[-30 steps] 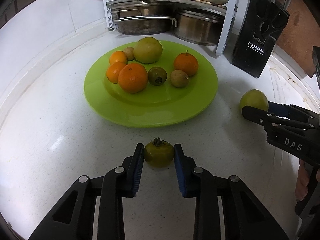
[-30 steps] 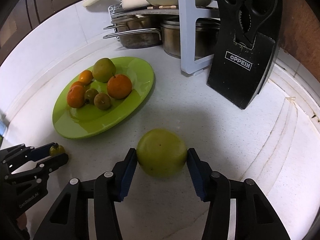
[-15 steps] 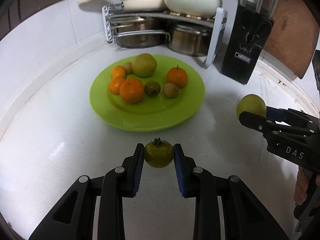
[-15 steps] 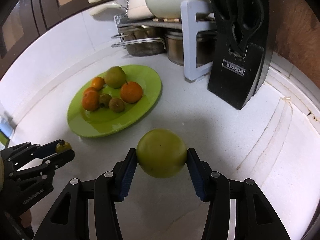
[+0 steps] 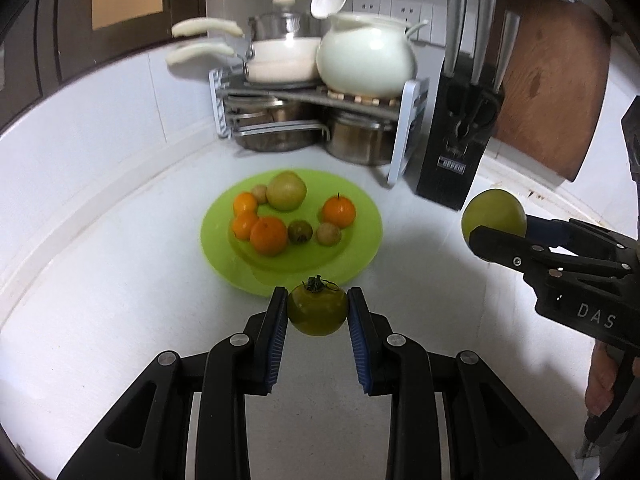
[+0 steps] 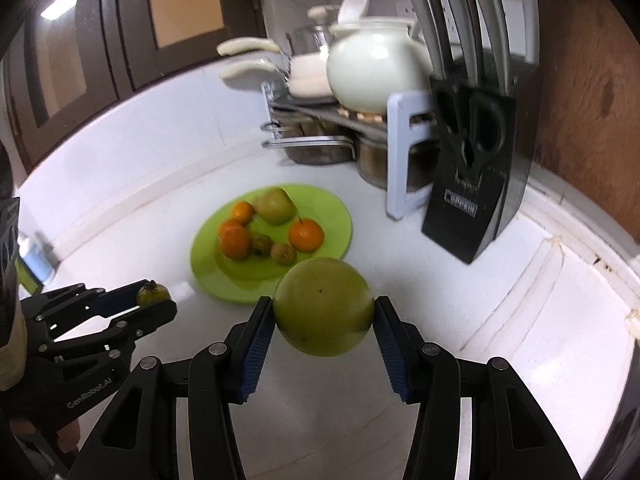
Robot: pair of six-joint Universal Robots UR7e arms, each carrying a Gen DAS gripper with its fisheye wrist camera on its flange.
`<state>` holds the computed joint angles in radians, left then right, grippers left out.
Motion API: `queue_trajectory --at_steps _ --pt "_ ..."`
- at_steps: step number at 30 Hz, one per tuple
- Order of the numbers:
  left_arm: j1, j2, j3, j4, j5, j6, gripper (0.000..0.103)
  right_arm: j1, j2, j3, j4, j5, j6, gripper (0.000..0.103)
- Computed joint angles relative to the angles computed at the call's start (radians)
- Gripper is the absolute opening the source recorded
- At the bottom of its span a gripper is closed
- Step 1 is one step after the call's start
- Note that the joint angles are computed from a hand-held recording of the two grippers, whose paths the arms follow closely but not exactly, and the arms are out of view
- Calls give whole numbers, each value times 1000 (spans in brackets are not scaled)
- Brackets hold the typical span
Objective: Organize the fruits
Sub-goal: 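Carry the tomato and pear with both tools over the green plate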
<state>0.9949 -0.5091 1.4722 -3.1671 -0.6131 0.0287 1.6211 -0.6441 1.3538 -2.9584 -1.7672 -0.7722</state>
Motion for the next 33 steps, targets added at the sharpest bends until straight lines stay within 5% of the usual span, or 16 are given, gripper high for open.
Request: queue_trajectory --at_steps 16,33 --pt "-32 -32 14 -163 5 169 30 34 -30 40 -71 69 -20 52" --pt "-4 -16 -96 -159 -17 278 30 61 36 -57 -76 75 -10 52"
